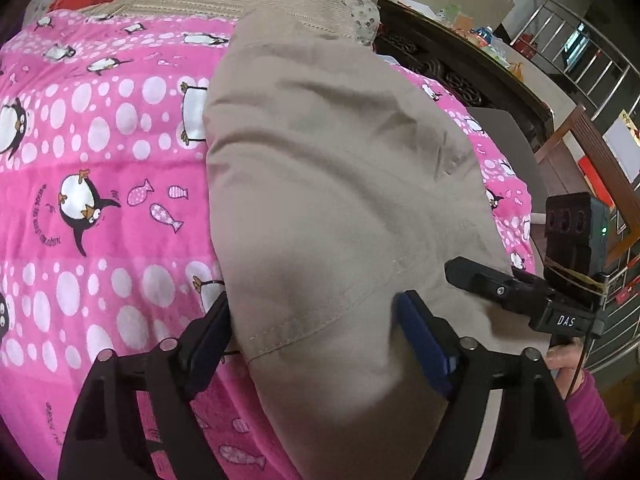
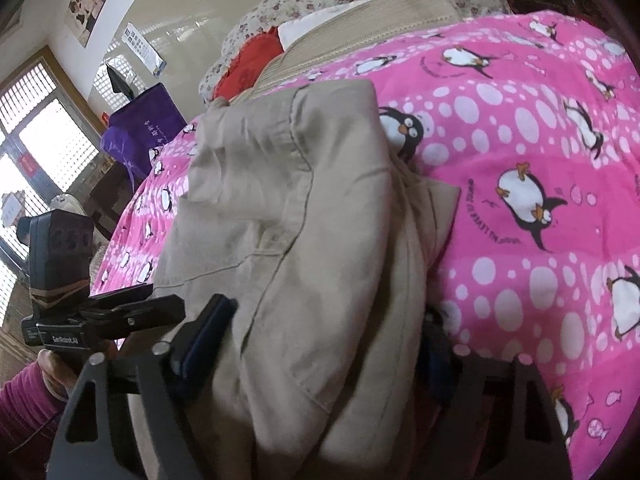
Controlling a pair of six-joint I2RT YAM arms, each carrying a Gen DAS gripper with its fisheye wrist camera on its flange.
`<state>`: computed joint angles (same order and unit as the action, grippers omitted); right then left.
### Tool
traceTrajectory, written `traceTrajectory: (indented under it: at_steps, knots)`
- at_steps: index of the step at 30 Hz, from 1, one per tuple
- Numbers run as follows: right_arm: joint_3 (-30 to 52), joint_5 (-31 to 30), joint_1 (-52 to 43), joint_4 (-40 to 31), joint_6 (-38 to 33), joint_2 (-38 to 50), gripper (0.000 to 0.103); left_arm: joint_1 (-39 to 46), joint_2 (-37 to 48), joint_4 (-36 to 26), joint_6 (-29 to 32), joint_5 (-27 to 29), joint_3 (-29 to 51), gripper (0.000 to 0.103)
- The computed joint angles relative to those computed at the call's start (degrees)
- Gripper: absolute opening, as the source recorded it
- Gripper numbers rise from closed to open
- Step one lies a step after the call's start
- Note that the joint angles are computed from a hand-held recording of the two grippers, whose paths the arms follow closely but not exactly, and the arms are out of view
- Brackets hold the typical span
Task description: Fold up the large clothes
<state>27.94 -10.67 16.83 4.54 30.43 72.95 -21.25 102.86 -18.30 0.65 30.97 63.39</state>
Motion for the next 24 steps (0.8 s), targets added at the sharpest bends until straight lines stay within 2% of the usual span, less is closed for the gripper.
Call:
traceTrajectory:
  at_steps: [6,11,14,18,24]
  knots:
    - [2.5,3.75,3.52,-3.16,0.97,-0.34,0.066,0.3,-2.39,2.57,-0.49,-0.55,-2.47,0.044]
    - [1.93,5.35,4.16,-3.81,2.29,-2.98,0.056,-0.07,-5.72,3.19,0.04,-2.15,-4.37,0.031]
    - [1.78,6.46,4.96,-4.72,3.08,-5.08,0.053,0.66,-7.66,2.08,0.78,-1.18,-4.65,0.023]
    - [2.64,7.89,7.05,-6.61,4.78,-7.77,0.047,2.23,-10.26,-1.72,2.7,-0.11,-4.33,0.018]
    - [4.37,4.4,11.07,-6.41,11.66,-8.57,0.04,8.58,-15.77,-15.11,9.47,1.21,-0.94,0.016]
